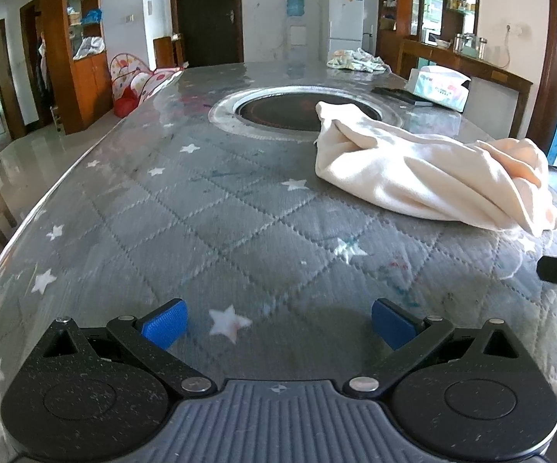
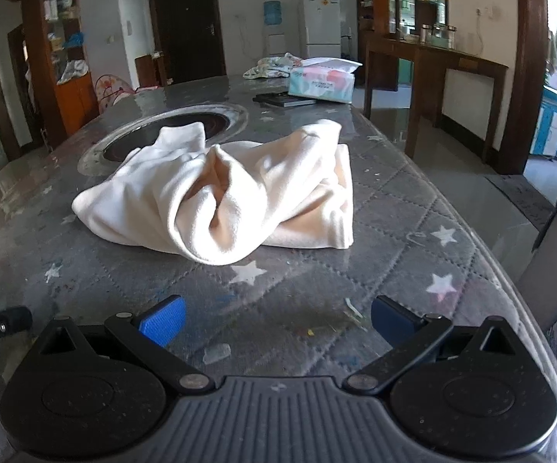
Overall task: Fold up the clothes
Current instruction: 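Move both grippers toward the crumpled cream cloth on the table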
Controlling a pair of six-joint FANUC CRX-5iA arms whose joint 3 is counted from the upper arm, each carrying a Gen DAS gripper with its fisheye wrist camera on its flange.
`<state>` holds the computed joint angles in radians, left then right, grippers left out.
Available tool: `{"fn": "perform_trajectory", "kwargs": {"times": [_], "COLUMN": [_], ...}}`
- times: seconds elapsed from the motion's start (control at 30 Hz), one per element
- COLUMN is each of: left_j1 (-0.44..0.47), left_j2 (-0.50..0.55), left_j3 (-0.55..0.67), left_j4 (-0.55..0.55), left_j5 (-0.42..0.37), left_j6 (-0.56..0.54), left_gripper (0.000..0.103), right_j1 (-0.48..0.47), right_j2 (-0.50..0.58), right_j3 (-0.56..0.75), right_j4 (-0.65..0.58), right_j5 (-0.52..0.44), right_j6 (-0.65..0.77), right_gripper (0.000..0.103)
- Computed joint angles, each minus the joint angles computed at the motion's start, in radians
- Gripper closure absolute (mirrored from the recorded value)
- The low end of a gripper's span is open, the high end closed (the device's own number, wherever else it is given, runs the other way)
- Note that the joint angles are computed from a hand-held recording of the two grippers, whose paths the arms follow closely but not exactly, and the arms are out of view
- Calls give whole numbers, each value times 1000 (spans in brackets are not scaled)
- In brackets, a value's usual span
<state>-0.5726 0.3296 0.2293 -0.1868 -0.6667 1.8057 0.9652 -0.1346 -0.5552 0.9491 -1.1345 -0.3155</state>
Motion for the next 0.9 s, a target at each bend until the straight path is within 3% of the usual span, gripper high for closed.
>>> {"fn": "perform_trajectory", "kwargs": {"times": [0.5, 0.9], "left_j1": [-40, -55], "left_j2": [-27, -47], "left_j3": [41, 36], "left_j4": [-38, 18], "left_j5": [-125, -122], "left_j6": [89, 36], "left_gripper": [0, 0], "right_j1": [54, 77], "right_j2": [-38, -44], "right_j3": [-4, 3], "right_j4": [-10, -22], "right_j5": [-57, -93], "right_j6": [-59, -74], "right_gripper": [0, 0]}}
